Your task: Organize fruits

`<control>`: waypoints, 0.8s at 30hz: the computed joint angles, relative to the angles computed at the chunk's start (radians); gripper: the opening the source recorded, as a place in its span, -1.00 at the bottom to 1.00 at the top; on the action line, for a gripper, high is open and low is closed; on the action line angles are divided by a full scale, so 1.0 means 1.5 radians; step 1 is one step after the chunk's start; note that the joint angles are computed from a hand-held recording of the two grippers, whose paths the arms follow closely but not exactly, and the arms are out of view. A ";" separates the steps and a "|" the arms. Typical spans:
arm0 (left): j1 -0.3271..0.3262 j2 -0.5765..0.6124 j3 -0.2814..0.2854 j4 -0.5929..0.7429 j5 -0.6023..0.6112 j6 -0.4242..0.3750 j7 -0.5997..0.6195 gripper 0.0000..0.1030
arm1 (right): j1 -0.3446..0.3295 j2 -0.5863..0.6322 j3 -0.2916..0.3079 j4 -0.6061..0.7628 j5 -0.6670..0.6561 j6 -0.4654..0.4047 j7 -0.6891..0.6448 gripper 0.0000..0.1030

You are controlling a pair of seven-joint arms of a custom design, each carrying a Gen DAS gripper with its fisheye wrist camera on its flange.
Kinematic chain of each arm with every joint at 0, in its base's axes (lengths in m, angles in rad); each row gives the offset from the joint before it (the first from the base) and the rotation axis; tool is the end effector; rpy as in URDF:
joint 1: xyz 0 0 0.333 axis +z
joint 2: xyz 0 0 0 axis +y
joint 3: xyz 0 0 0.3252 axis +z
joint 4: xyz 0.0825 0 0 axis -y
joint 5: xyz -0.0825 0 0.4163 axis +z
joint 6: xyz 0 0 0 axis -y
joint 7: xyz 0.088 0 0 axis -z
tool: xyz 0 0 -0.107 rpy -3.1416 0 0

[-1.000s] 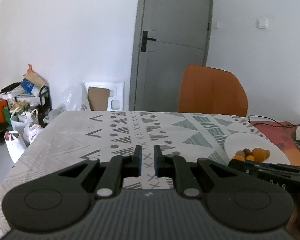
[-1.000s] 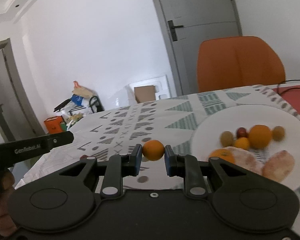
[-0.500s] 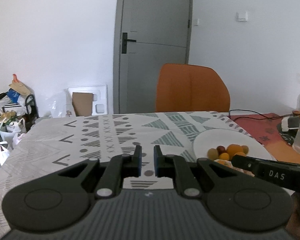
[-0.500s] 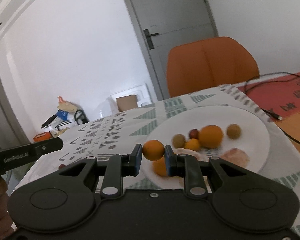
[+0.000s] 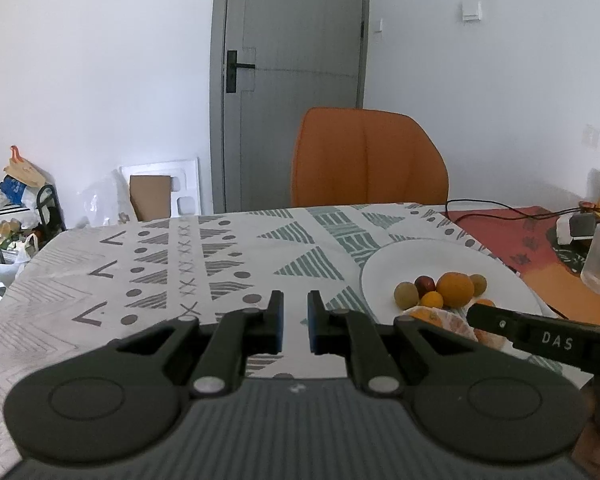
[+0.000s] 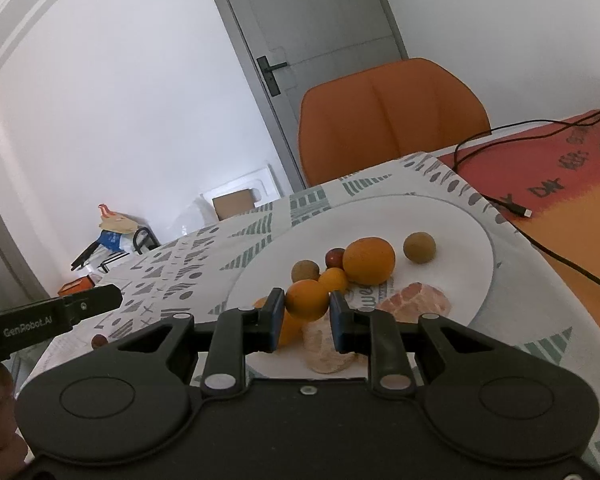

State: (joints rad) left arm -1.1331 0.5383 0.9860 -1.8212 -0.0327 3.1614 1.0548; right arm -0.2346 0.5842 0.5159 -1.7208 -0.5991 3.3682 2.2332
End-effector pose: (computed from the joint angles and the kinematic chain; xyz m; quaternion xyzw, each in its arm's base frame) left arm 0.6823 -0.2139 0.4676 -0.6301 0.5819 -0.3644 0.3626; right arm 0.7090 0.1920 0.4120 -0.6055 0.5815 -0.1728 0.5151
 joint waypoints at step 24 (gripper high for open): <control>0.146 -0.028 -0.138 0.023 0.123 -0.092 -0.128 -0.73 | 0.087 0.005 -0.079 0.015 0.028 0.004 -0.070 0.01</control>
State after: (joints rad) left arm -0.9142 0.4959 0.7794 -1.7866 0.1522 3.0240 0.8627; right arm -0.1036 0.5919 0.3971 -1.6984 -0.5573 3.3740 2.1285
